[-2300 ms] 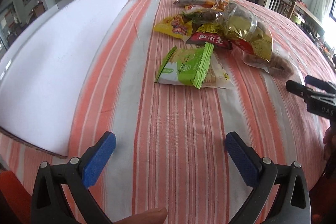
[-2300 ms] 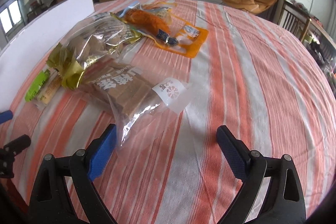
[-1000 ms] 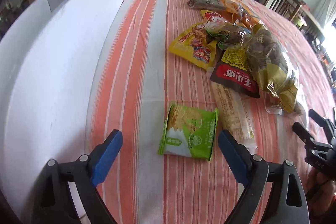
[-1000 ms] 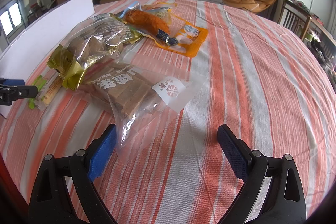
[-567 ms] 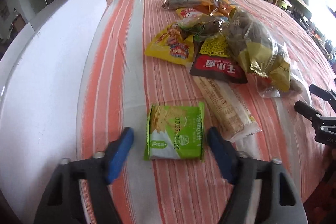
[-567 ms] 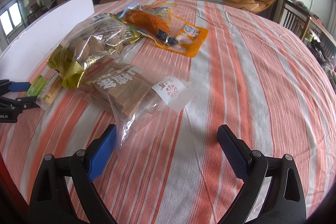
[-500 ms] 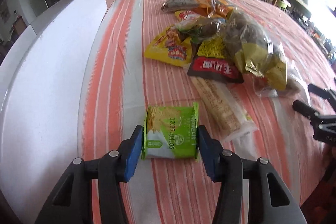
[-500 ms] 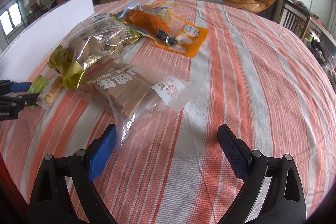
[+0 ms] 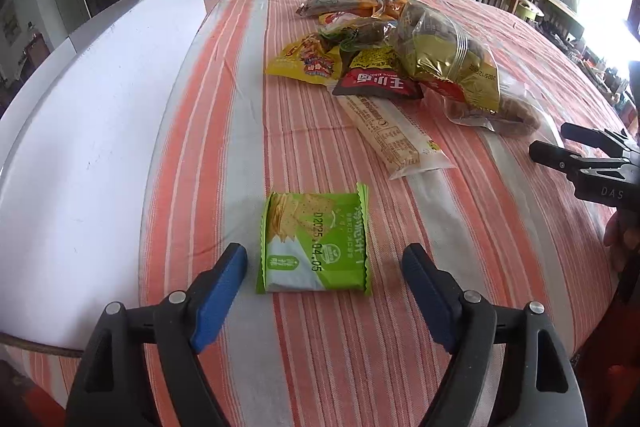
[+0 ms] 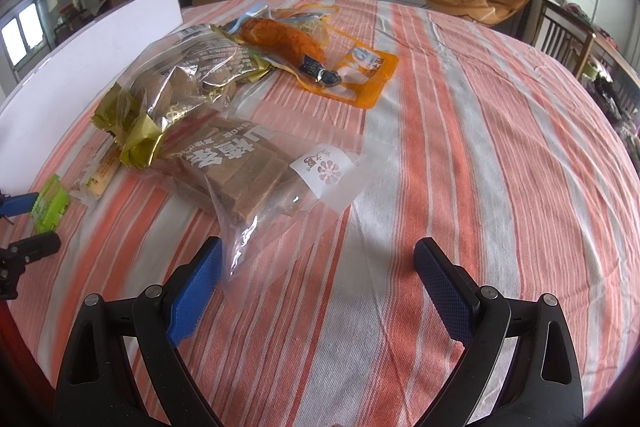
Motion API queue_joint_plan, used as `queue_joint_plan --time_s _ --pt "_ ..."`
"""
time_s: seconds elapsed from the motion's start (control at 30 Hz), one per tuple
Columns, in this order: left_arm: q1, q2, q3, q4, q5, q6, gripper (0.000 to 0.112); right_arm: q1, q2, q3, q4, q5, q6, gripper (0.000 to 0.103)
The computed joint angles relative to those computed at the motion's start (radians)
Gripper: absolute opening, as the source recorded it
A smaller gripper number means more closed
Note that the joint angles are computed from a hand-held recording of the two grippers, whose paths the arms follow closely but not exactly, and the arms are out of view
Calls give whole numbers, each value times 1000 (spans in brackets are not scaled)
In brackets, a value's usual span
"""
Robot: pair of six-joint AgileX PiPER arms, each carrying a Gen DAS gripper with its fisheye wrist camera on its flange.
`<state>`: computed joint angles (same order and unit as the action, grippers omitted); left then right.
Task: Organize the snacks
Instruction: 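Close the left gripper on the green cracker pack while the right gripper grasps the cake-bar bag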
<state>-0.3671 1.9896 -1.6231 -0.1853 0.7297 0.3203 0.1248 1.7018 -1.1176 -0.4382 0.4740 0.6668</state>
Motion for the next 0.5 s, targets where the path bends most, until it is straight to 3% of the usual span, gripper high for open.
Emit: queue_joint_plan --time_s 0.07,0.2,0.33,0.43,0.5 --pt "2 0 6 -6 -7 8 81 -7 -4 -3 46 4 -62 97" --pt "4 -3 11 -9 -10 11 83 -53 -49 -16 309 86 -378 95" --pt "2 1 14 -16 -23 22 87 -53 -103 -63 330 95 -485 95" --pt "4 6 3 -17 -9 25 87 -72 9 -272 436 207 -725 95" --pt "5 6 3 -18 -6 26 87 -110 156 -472 594 367 -925 95"
